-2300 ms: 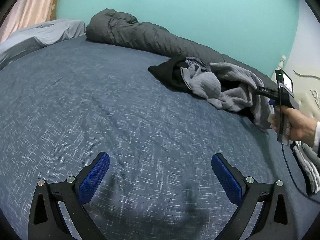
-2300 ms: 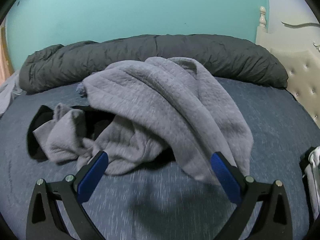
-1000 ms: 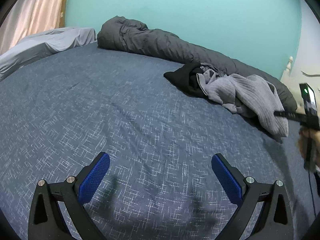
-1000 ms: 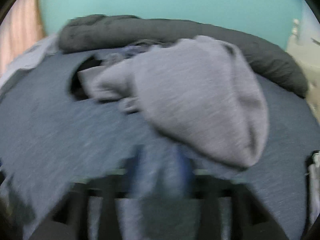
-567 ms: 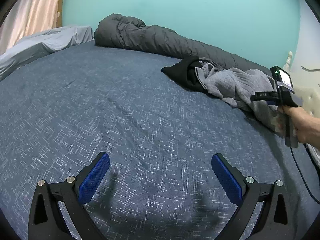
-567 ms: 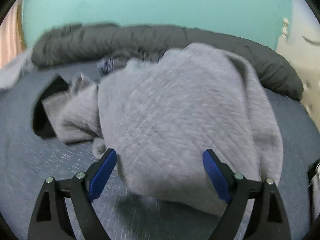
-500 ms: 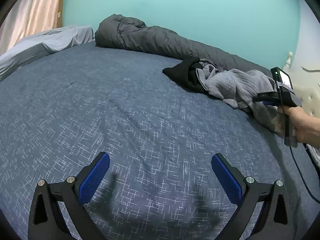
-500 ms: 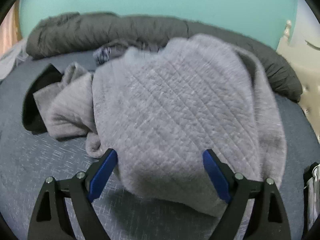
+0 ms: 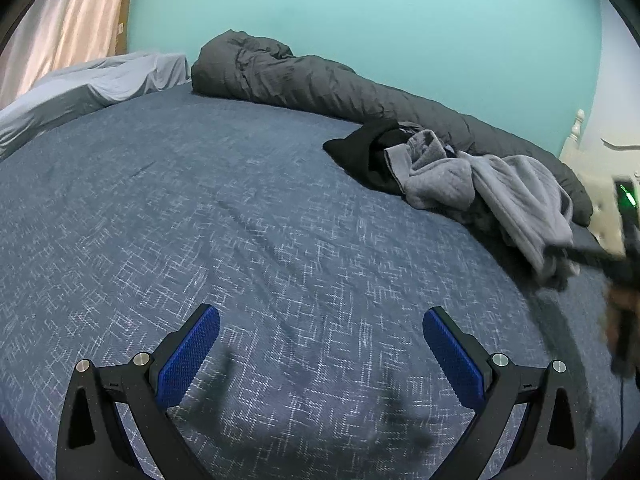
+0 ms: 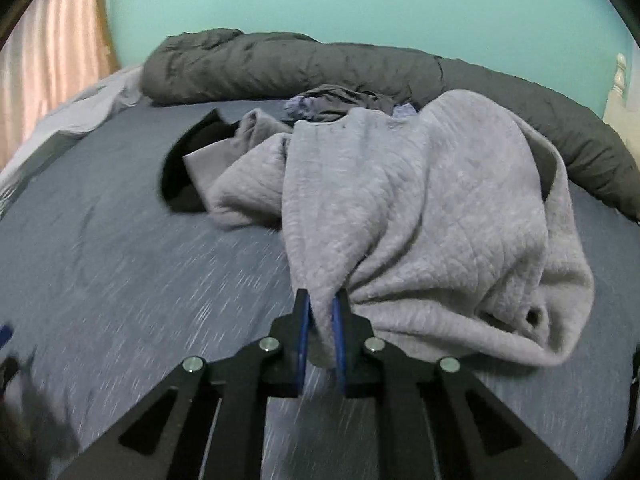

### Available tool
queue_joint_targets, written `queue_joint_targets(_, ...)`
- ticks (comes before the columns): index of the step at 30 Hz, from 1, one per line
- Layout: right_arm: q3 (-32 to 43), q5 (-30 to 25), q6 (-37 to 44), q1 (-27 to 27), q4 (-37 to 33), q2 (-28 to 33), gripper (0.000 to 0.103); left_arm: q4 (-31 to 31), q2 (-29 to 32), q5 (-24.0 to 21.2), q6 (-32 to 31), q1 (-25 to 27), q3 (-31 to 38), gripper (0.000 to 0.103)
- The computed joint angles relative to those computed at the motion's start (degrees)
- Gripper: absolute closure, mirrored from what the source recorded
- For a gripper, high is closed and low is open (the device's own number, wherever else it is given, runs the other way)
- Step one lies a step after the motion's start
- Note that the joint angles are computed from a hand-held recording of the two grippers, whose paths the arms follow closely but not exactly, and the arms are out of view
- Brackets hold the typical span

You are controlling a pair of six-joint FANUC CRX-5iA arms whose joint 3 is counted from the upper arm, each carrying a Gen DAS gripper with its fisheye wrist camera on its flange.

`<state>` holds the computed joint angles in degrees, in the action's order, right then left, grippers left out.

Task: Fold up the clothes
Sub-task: 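Lift the grey sweatshirt with the right gripper and pull it out of the pile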

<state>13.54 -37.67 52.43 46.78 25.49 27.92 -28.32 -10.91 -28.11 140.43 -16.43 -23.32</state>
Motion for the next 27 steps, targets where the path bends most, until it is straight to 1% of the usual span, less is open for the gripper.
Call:
queue_joint_targets(3, -6.8, -0.3, 0.9, 2.0, -1.7, -4.7, 0.093, -0.4, 0.1, 0.1, 0.1, -0.4, 0.1, 0.000)
queue_joint_targets(6, -12.7, -0.5, 2.3, 3.9, -3.9, -8.9, 0.093, 0.8, 0.2, 0.7, -1.1, -0.2, -0.2, 0.000)
queue_joint_targets(8, -15.4, -1.3, 2.5, 5.0, -5.6, -10.9, 0.093, 0.8, 0.2, 0.7, -1.2, -0.3, -0.2, 0.000)
queue_joint_targets(10, -15.9, -2.8, 4.8, 5.4, -10.1, -12.3, 0.093, 1.2, 0.3, 0.9, -1.6, -0.1, -0.3, 0.000)
queue_joint_targets(12, -17.0, -3.1, 3.5, 5.4, -9.7, -13.4, 0.093, 2.0, 0.3, 1.2, -2.2, 0.3, -0.4, 0.000)
queue_joint_targets(13, -17.1, -3.2, 3.0, 5.3, -8.7, -13.7, 0.090, 2.4, 0.3, 1.3, -2.5, 0.5, -0.5, 0.000)
queue_joint_targets(15, -17.3, -2.5, 0.1, 4.9, -5.0, -14.2, 0.088, 2.6, 0.3, 1.5, -2.7, 0.8, -0.6, 0.000)
queue_joint_targets(17, -18.5, -1.0, -5.6, 4.5, 0.1, -15.6, 0.087, 2.8, 0.3, 1.7, -2.8, 0.9, -0.6, 0.000)
queue_joint_targets(18, -18.8, -0.5, -8.6, 4.1, 2.8, -16.0, 0.077, 3.1, 0.3, 1.8, -2.9, 1.0, -0.7, 0.000)
queue_joint_targets(19, -18.5, -0.1, -12.0, 3.8, 6.3, -15.3, 0.051, 3.4, 0.3, 1.9, -3.0, 1.1, -0.8, 0.000)
queue_joint_targets(20, -17.6, -0.1, -14.8, 3.3, 9.3, -14.4, 0.037, 3.6, 0.3, 2.0, -3.2, 1.2, -0.9, 0.000)
queue_joint_targets(21, -15.9, -0.5, -14.8, 2.9, 9.3, -13.0, 0.021, 3.7, 0.3, 2.1, -3.4, 1.3, -1.0, 0.000)
queue_joint_targets(22, -13.6, -1.2, -13.8, 2.4, 8.2, -11.6, 0.021, 3.6, 0.2, 2.0, -3.4, 1.3, -1.0, 0.000)
queue_joint_targets(25, -4.5, -6.9, -10.1, 1.7, 8.1, -4.3, 0.021, 3.4, -0.1, 2.0, -3.1, 1.4, -1.1, 0.000)
queue_joint_targets(26, -4.0, -8.5, -10.1, 1.7, 9.4, -3.7, 0.021, 3.4, -0.2, 2.1, -3.1, 1.5, -1.1, 0.000)
queue_joint_targets(27, -2.8, -9.5, -9.1, 1.5, 7.7, -2.7, 0.021, 3.8, -0.2, 2.2, -3.5, 1.8, -1.2, 0.000)
